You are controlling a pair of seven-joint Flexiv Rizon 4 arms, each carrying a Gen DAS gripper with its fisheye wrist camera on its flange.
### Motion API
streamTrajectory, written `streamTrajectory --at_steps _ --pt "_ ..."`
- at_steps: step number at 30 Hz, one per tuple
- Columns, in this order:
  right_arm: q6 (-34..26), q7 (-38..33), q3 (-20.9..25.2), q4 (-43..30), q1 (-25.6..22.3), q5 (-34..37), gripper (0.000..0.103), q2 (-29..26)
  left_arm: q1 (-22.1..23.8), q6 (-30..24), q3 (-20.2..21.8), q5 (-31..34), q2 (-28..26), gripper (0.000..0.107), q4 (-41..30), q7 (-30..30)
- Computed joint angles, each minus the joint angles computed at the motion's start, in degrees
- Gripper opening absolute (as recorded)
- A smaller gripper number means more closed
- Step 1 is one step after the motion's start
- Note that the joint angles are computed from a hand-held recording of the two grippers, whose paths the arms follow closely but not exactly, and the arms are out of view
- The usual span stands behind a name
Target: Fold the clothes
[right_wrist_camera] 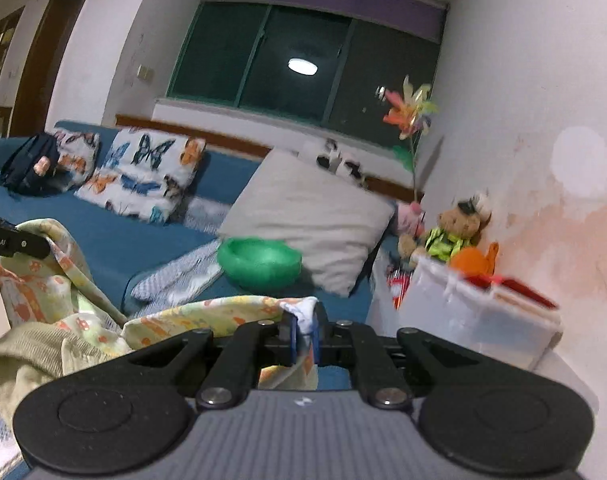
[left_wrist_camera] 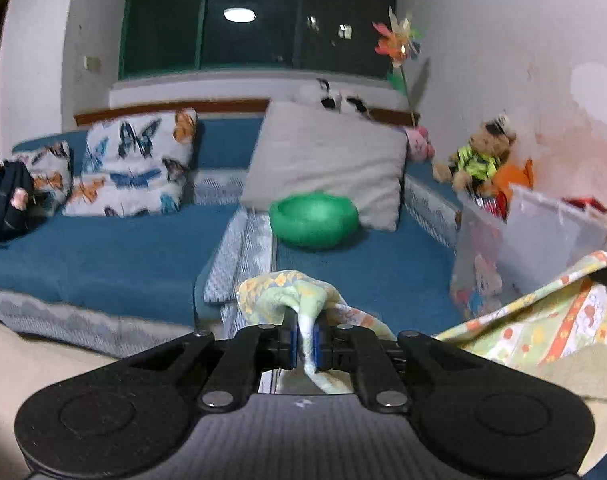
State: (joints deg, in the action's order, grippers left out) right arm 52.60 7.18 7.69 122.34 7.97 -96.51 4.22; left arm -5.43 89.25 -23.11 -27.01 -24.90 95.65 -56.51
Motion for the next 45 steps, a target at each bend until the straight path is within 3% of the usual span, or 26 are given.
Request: streamTrajectory --at_steps 5,8,13,20,22,25,27,31,36,41,45 --pt "0.3 -1.2 1.7 6.8 0.6 5.8 0.006 2.4 4.2 -3.2 -4.0 -4.4 3.1 0.008 9.1 4.6" --pt "0.9 -1.6 3.0 11.4 1.6 9.8 0.006 3.6 6.8 -2.0 -7.6 -8.9 5.2 0.008 16.7 10.6" --pt "2.0 -0.7 5.2 18.6 4.3 17.1 0.006 4.5 7.7 0.9 -9.9 -12.3 7.3 0.008 27.5 16.7" --pt "3.4 0.1 6.8 24.1 8.1 26.6 0.01 3.7 4.9 0.6 -6.1 -12.0 8.2 0.012 33.4 16.4" --pt "3.2 -0.7 7.4 25.0 9.0 29.6 0.014 4.7 6.1 1.5 -7.3 -12.5 8.4 0.015 34.7 17.4" --pt "1.4 -3.5 9.2 26.3 10.6 34.7 0.023 7.7 11.7 3.3 -13.6 -14.8 9.3 0.025 37.0 20.1" --pt "-0.1 -5.0 10.4 26.6 11.5 36.9 0.03 9.5 14.1 4.0 -15.7 -14.5 9.7 0.039 37.9 20.1" --pt "1.0 -5.2 10.0 25.9 11.0 34.6 0.033 9.5 16.2 3.9 -17.1 -12.4 9.4 0.04 38.1 18.0" --pt "4.0 -1.0 7.4 24.2 9.0 27.1 0.037 6.0 17.7 4.9 -18.4 -9.2 8.9 0.051 38.1 15.1" --pt "6.5 4.2 4.4 22.7 6.5 19.8 0.037 3.5 17.0 4.3 -16.5 -5.6 8.3 0.051 37.0 11.5" --pt "6.5 6.0 2.3 21.4 4.3 18.0 0.037 2.0 18.3 4.3 -17.7 -3.1 7.4 0.051 36.3 9.4"
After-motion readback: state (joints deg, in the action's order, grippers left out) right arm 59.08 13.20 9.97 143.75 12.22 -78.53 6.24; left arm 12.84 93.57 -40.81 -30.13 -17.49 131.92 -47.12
